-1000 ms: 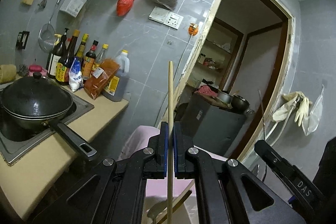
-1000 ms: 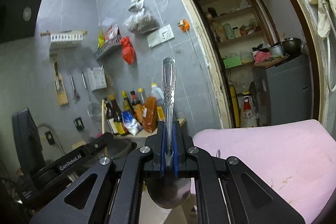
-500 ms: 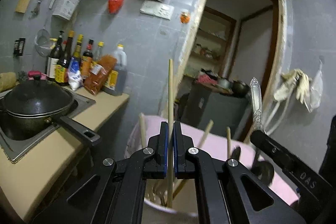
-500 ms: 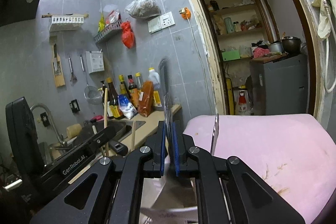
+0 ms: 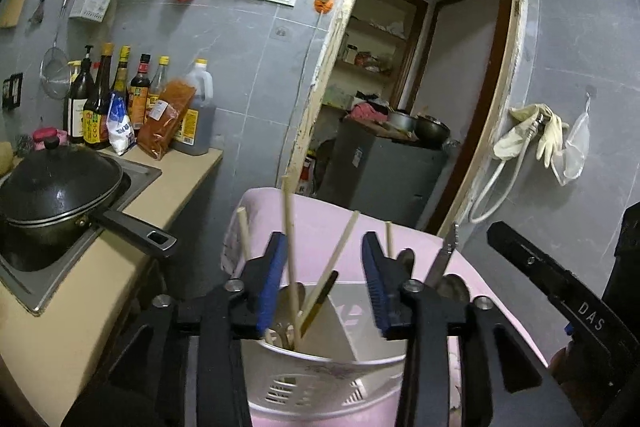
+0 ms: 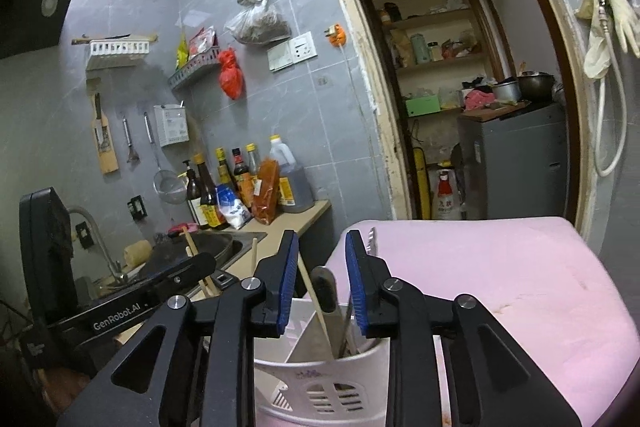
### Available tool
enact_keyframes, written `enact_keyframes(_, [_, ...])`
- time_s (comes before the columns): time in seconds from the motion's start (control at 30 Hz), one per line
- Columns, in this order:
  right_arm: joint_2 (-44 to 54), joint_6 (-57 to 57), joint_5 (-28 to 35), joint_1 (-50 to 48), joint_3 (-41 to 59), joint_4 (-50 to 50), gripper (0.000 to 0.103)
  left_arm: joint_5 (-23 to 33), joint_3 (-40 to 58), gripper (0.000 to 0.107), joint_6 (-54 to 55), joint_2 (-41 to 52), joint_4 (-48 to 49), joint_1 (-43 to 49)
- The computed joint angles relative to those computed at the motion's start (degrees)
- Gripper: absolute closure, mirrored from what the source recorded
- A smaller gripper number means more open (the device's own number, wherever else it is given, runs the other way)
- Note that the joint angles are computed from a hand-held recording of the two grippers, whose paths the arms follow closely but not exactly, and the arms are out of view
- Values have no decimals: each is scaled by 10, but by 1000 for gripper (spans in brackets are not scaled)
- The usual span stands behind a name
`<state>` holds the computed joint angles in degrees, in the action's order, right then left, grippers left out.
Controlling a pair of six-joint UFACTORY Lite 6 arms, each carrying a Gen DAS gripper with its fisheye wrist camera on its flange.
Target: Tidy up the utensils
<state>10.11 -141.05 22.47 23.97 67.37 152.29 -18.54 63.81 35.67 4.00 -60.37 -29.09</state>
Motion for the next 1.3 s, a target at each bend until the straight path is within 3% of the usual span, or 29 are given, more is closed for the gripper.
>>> enact_keyframes(0.13, [-50,38,-27,-14,-28,-38,64,-13,23,66,186,-11,-191,-35])
enact_keyframes(0.23, [-100,90,-41,-36,-63,-90,51,-55,30,47,266,-25,-283,-75])
enact_keyframes(0.3, [-128,129,-54,-47,-79,-131,49,-81,33,39,301,-33,-328,-103])
enact_keyframes(0.4, [-180,265,-88,-68,-102,-277,38,-137,49,28,359,-37,-415,-151])
enact_keyframes(0.57, [-296,542,-92,-116,-165,-577,22,-242,70,16,373,-40,-468,-239])
enact_keyframes(0.67, [-364,711,-67,-151,-199,-756,13,-313,88,16,372,-35,-484,-299])
enact_keyframes(0.77, [-436,817,-39,-186,-233,-871,1,-374,102,15,375,-29,-492,-352])
enact_keyframes(0.93, [-534,957,17,-238,-267,-1026,0,-473,114,14,356,-16,-493,-444])
enact_keyframes(1.17, [-652,985,136,-328,-310,-1078,0,-554,124,14,326,6,-502,-534])
enact_keyframes(1.3, [-711,935,223,-406,-334,-1044,0,-584,121,14,318,16,-517,-570])
